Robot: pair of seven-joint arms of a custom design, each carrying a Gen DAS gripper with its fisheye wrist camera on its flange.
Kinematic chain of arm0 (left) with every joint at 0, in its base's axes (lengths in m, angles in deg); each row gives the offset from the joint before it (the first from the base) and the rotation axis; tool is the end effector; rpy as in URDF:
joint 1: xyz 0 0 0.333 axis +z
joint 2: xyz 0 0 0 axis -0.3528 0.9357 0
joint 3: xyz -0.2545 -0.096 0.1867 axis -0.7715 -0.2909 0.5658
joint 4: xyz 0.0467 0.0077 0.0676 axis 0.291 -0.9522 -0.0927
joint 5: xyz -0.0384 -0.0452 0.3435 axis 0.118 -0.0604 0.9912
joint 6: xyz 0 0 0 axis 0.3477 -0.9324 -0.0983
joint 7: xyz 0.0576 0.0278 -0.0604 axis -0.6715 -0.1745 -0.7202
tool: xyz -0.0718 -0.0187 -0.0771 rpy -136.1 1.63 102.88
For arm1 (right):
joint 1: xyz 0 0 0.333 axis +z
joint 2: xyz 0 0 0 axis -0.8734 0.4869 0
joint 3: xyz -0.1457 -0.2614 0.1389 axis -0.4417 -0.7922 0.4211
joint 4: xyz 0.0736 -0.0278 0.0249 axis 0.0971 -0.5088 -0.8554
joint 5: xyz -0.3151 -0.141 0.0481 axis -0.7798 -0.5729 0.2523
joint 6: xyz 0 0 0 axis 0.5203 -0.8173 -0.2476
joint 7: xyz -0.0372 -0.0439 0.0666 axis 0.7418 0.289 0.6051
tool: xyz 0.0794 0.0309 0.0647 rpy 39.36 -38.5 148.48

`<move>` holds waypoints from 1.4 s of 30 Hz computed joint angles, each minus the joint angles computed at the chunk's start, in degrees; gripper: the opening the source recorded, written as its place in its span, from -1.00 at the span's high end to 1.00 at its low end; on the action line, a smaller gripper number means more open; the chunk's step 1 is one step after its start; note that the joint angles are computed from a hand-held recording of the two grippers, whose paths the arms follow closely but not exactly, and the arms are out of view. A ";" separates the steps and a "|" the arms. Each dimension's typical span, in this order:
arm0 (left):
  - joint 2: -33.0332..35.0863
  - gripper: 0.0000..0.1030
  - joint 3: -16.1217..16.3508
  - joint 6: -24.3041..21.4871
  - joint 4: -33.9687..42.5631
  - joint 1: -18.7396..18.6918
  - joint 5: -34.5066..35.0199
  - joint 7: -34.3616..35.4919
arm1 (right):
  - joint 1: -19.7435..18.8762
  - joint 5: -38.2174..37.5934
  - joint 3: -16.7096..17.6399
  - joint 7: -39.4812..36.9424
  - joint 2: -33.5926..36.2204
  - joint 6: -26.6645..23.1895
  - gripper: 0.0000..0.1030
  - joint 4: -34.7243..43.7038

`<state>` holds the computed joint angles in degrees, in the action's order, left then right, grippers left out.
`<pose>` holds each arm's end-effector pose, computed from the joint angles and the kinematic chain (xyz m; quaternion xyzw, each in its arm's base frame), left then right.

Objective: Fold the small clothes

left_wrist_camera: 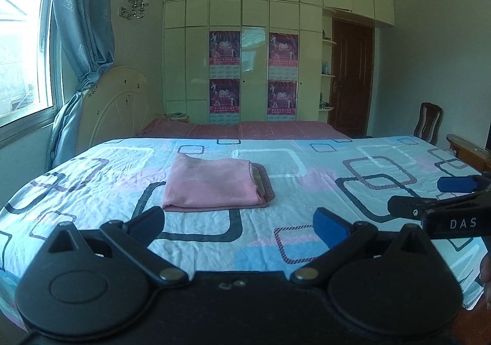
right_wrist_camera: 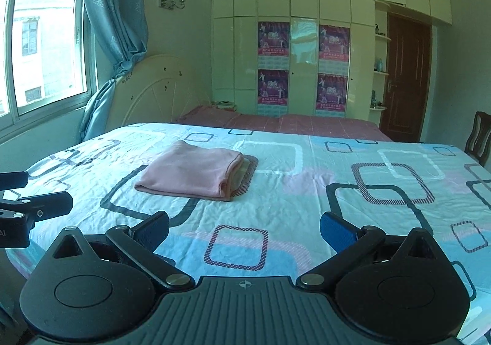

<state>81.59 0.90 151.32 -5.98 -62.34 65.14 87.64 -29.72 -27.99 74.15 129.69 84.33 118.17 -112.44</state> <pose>0.5208 -0.4464 0.6274 -0.6765 0.4877 -0.3138 0.4539 0.5668 0.3534 0.6323 -0.7380 0.3978 -0.2192 0.4991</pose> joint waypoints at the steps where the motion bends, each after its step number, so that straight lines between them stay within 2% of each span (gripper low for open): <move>1: -0.08 -0.99 0.06 -0.03 -0.05 -0.13 0.25 -0.27 | -0.47 0.35 0.49 -0.66 0.39 -0.12 -1.00 0.62; 10: 0.13 -1.00 0.26 0.51 0.65 -0.22 1.11 0.19 | 0.11 0.41 -0.35 -0.42 -0.06 1.09 -1.00 0.23; 23: 0.51 -1.00 0.69 0.91 1.44 -0.14 0.85 1.61 | -0.57 0.97 0.18 -0.84 0.47 0.44 -1.00 1.55; 28: -0.79 -1.00 0.67 0.59 -0.41 0.26 1.27 0.44 | -0.86 1.32 0.71 -1.95 1.15 0.04 -1.00 2.58; 42: -0.16 -0.99 0.21 0.69 0.54 0.41 1.44 1.05 | -0.79 1.98 0.60 -3.45 1.19 1.22 -1.00 2.30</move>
